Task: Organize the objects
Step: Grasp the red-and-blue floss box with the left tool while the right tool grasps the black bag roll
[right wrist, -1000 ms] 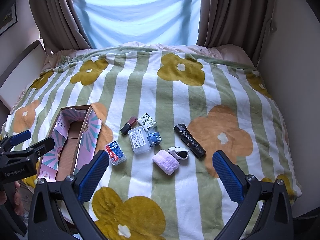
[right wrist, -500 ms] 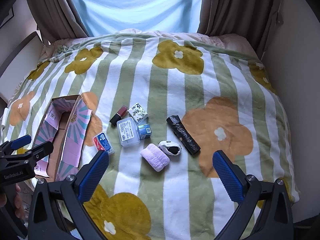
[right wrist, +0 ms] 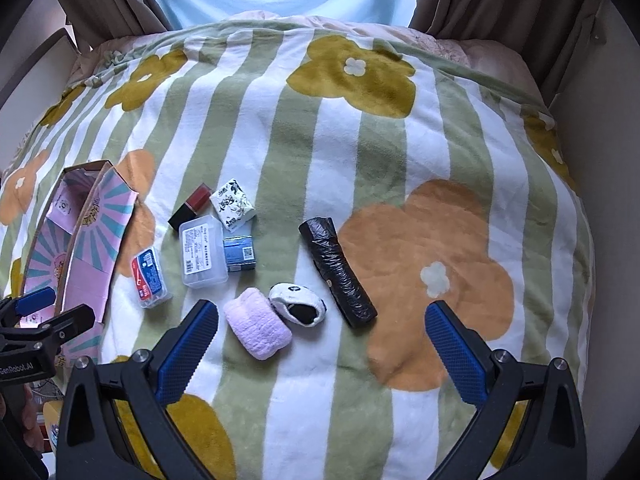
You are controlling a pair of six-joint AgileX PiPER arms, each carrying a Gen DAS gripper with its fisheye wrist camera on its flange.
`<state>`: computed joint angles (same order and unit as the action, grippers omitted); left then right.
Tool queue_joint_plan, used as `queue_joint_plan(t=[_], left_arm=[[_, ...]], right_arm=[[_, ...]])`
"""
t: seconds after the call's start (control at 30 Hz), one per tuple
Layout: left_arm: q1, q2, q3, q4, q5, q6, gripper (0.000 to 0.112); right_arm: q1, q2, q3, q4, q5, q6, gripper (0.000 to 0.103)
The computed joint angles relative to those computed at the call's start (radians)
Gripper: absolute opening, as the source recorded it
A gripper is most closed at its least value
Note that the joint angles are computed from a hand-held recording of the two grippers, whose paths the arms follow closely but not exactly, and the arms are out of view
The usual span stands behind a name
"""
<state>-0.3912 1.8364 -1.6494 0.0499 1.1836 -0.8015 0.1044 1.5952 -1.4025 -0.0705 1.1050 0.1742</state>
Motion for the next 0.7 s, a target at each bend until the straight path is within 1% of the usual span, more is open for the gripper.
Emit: queue_joint_plan(t=[0.17, 0.3, 0.37, 0.47, 0.6, 0.7], left_arm=[[0.019, 0.101, -0.019, -0.033, -0.036, -0.027, 0.103], [0.04, 0.183, -0.048, -0.043, -0.053, -0.039, 0.102], [0.052, 0.218, -0.057, -0.047, -0.059, -0.055, 0.1], [0.063, 0.257, -0.055, -0.046, -0.083, -0.079, 0.1], [0.076, 0.323, -0.09, -0.037, -0.078, -0.093, 0.1], [0.089, 0.355, -0.101, -0.035, -0.083, -0.111, 0.1]], right_arm=[[-0.078, 0.13, -0.049, 0.052, -0.047, -0.14, 0.102], [-0.108, 0.237, -0.098, 0.075, -0.075, -0.233, 0.102], [-0.117, 0.289, -0.121, 0.083, -0.082, -0.285, 0.096], [-0.135, 0.371, -0.163, 0.102, -0.074, -0.399, 0.092], [-0.146, 0.459, -0.208, 0.107, -0.063, -0.45, 0.088], [-0.156, 0.516, -0.243, 0.115, -0.04, -0.493, 0.082]])
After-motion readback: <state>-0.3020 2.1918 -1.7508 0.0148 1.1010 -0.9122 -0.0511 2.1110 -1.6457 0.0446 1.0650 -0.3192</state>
